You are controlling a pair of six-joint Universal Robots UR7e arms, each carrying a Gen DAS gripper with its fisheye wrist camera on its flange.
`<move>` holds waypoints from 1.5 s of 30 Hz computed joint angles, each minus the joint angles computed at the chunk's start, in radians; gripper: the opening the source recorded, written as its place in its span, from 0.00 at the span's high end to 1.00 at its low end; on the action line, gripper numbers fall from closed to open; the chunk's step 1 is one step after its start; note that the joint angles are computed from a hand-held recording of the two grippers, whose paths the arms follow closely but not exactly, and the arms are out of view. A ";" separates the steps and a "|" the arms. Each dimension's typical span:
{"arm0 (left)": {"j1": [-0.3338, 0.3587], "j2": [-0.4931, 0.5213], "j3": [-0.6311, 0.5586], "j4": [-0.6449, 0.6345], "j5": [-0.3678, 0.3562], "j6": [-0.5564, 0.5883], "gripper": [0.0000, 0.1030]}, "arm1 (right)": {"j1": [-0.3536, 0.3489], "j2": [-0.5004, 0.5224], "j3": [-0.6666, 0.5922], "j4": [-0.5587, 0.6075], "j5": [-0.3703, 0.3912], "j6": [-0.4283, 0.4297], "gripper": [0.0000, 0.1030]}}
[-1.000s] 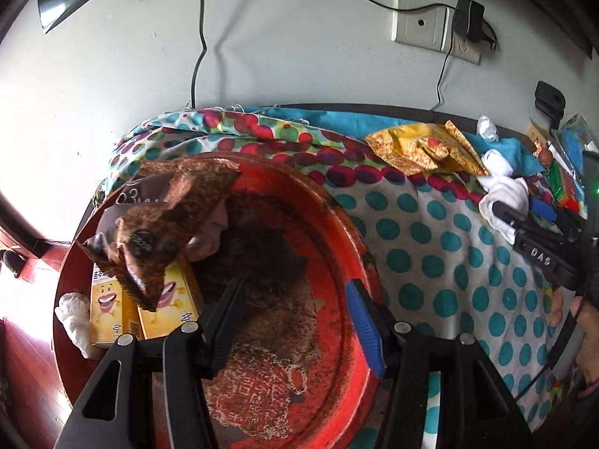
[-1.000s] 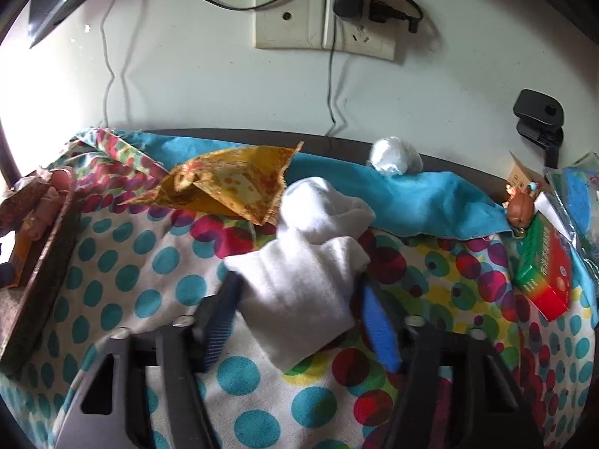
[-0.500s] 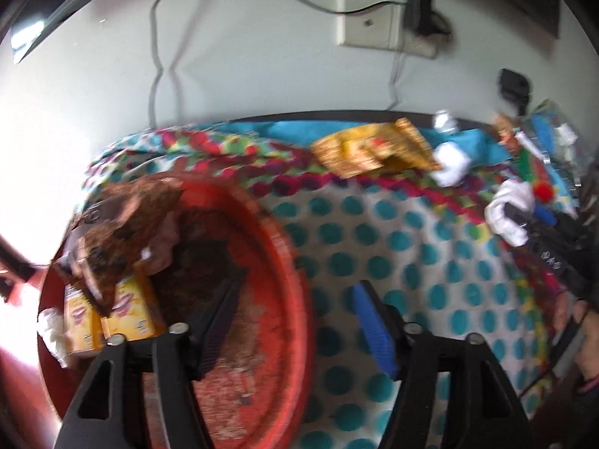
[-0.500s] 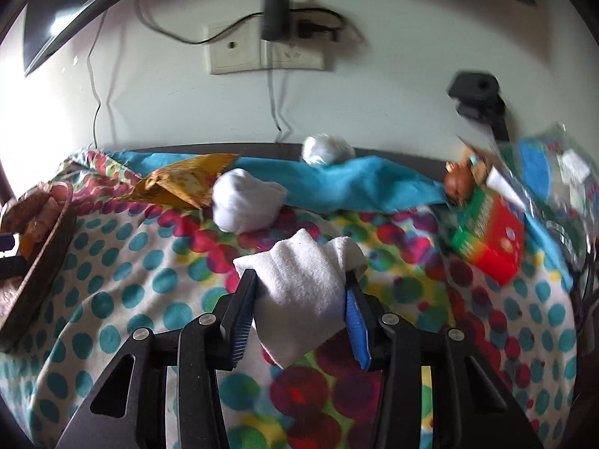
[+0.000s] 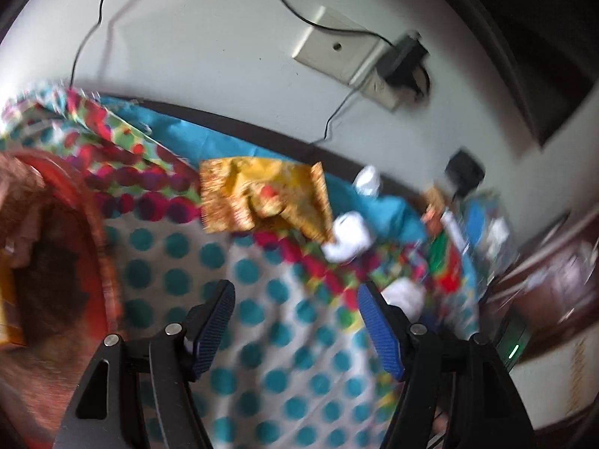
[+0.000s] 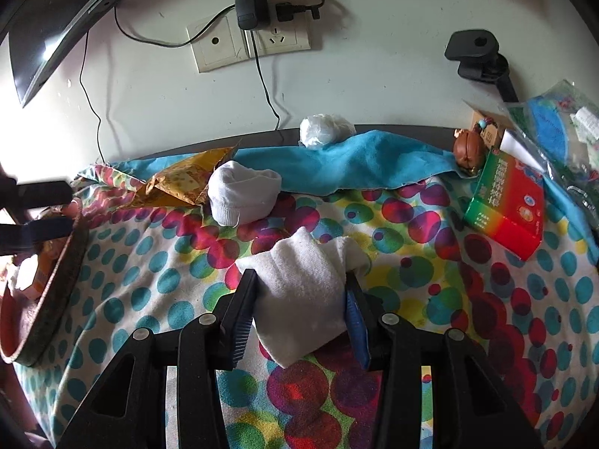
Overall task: Organize objects
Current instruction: 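Grasp the gold snack bag with the left gripper and lift it, then carry the gold snack bag into the red tray with the left gripper and release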
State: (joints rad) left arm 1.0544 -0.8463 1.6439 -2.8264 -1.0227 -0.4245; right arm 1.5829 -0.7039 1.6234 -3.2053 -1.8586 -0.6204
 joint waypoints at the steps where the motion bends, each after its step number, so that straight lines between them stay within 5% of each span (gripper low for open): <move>1: 0.011 0.011 -0.014 -0.019 -0.024 -0.026 0.32 | -0.004 -0.004 -0.001 0.011 0.010 0.011 0.60; 10: 0.090 0.090 -0.096 -0.088 -0.120 -0.234 0.31 | -0.023 -0.023 0.004 0.057 0.071 0.068 0.60; 24: 0.137 0.232 -0.256 -0.165 -0.095 -0.212 0.33 | -0.032 -0.024 -0.001 0.084 0.095 0.083 0.59; 25: 0.135 0.239 -0.260 -0.172 -0.083 -0.199 0.34 | -0.033 -0.023 -0.001 0.083 0.094 0.082 0.59; 27: 0.131 0.246 -0.263 -0.185 -0.069 -0.149 0.60 | -0.030 -0.021 -0.001 0.081 0.086 0.078 0.59; 32: 0.111 0.238 -0.237 -0.229 -0.042 -0.015 0.73 | -0.023 -0.019 -0.002 0.080 0.067 0.079 0.59; 45: -0.004 0.105 0.038 -0.424 0.140 0.268 0.77 | 0.015 0.019 -0.011 -0.001 -0.038 0.002 0.60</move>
